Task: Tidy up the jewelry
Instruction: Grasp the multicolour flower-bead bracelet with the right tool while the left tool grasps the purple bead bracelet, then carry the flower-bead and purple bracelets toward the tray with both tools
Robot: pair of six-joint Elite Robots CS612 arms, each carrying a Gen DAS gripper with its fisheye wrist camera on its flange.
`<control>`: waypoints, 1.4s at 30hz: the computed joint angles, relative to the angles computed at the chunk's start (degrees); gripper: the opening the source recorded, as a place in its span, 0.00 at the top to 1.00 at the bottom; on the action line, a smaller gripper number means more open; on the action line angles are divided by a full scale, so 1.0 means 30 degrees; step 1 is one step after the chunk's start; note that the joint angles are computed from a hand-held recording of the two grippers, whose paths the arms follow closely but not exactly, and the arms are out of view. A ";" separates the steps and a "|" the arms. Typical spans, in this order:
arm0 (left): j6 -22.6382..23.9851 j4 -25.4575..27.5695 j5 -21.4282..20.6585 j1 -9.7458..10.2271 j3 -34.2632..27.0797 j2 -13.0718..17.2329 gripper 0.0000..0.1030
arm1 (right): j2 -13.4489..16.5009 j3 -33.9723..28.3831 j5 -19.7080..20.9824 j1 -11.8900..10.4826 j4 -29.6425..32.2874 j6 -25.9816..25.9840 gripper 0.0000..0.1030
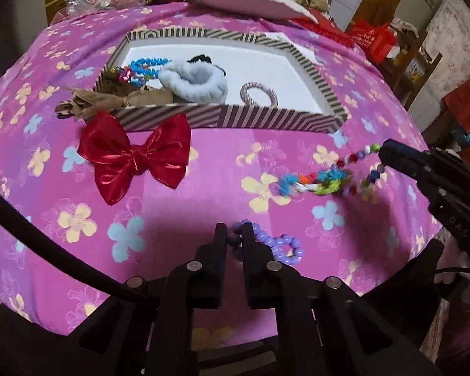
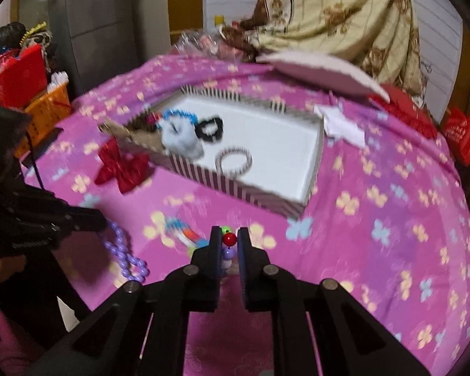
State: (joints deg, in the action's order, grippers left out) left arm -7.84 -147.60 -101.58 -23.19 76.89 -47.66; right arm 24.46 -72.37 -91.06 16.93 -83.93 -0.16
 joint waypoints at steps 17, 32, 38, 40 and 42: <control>-0.0686 -0.0821 0.0201 0.0090 0.0203 -0.0324 0.71 | 0.0029 -0.0118 -0.0256 -0.0230 0.1238 0.0747 0.91; -0.1044 -0.0204 0.0146 0.0074 -0.0185 -0.0015 0.71 | 0.0221 0.0446 0.1251 -0.0565 0.1845 0.0901 0.79; -0.1024 0.0086 0.0230 0.0089 -0.0246 -0.0011 0.71 | 0.0089 0.1397 0.1081 -0.0460 0.1781 -0.0257 0.76; -0.1148 0.0136 0.0160 0.0110 -0.0270 0.0002 0.71 | -0.0040 0.1544 0.1262 -0.0473 0.2055 -0.0344 0.78; -0.1227 0.0179 0.0078 0.0132 -0.0315 0.0017 0.71 | -0.0099 0.1497 0.1420 -0.0497 0.2272 -0.0389 0.97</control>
State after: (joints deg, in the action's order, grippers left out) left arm -11.52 -147.06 -101.35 -22.79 75.94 -47.61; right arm 24.16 -67.88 -86.80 15.43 -77.11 -1.33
